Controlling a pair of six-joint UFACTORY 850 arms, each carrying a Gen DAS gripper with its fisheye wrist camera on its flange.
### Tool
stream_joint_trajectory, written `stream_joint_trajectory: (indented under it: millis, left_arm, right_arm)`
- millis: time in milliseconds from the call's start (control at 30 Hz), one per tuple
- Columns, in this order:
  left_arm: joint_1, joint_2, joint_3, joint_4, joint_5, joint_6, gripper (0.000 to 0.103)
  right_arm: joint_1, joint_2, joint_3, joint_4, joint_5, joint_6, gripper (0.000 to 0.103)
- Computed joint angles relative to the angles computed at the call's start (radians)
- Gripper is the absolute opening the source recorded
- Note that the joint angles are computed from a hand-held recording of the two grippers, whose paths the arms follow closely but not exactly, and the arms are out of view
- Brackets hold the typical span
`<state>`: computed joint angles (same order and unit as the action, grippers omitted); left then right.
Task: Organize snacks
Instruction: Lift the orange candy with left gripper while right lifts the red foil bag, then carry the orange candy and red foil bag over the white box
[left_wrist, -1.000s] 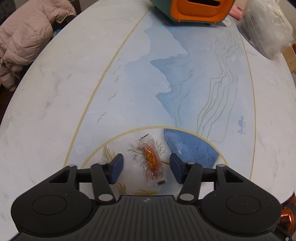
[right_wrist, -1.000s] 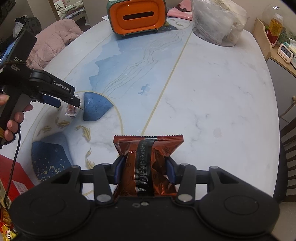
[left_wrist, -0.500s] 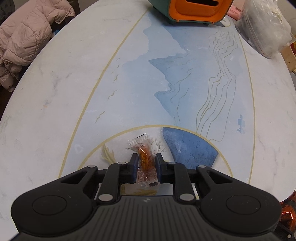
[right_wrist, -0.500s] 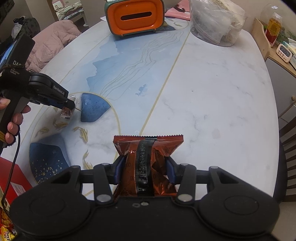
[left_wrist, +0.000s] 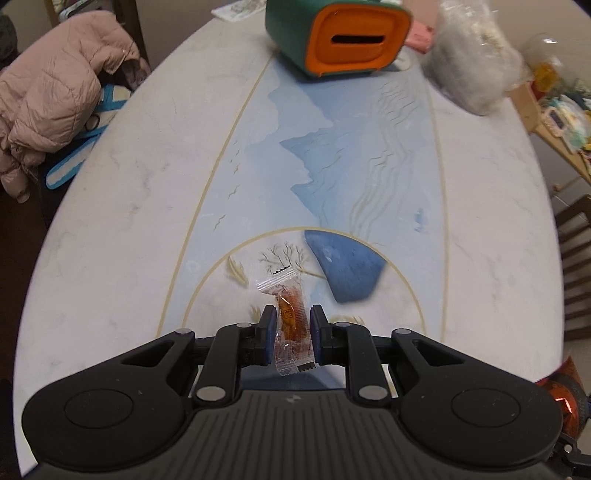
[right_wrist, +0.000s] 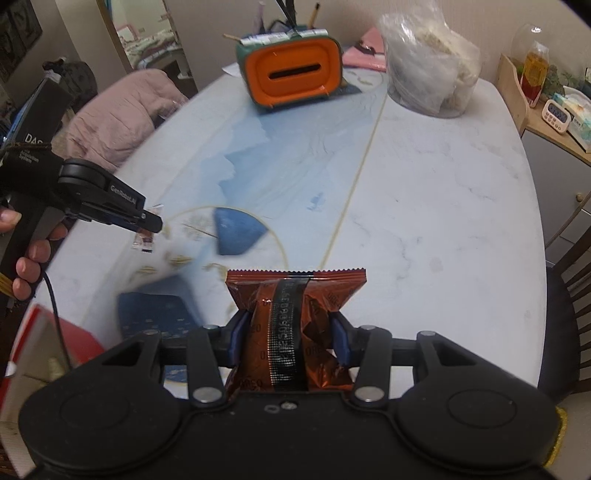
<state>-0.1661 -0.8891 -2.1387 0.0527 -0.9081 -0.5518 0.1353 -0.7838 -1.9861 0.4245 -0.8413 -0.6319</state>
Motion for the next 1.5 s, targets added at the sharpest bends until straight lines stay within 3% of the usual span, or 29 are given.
stream_joint_trajectory:
  millis: [433,833,1167,1500]
  left_arm:
    - [-0.015,0.364,0.392,-0.032,0.118,0.102,0.019]
    - [-0.048,0.645,0.638,-0.008,0.141,0.162,0.019]
    - [-0.077,0.787,0.813,-0.011,0.136,0.21,0.019]
    - [-0.105,0.83,0.93,-0.026,0.157,0.237,0.019]
  right_arm:
    - [0.029,0.316,0.32,0.077,0.067,-0.039,0.044]
    - [0.066,0.552,0.533,0.123,0.099,-0.063,0.044]
    - [0.116,0.65,0.651,0.124,0.105,-0.049,0.044]
    - [0.141,0.674,0.739,0.108,0.121,-0.012,0.044]
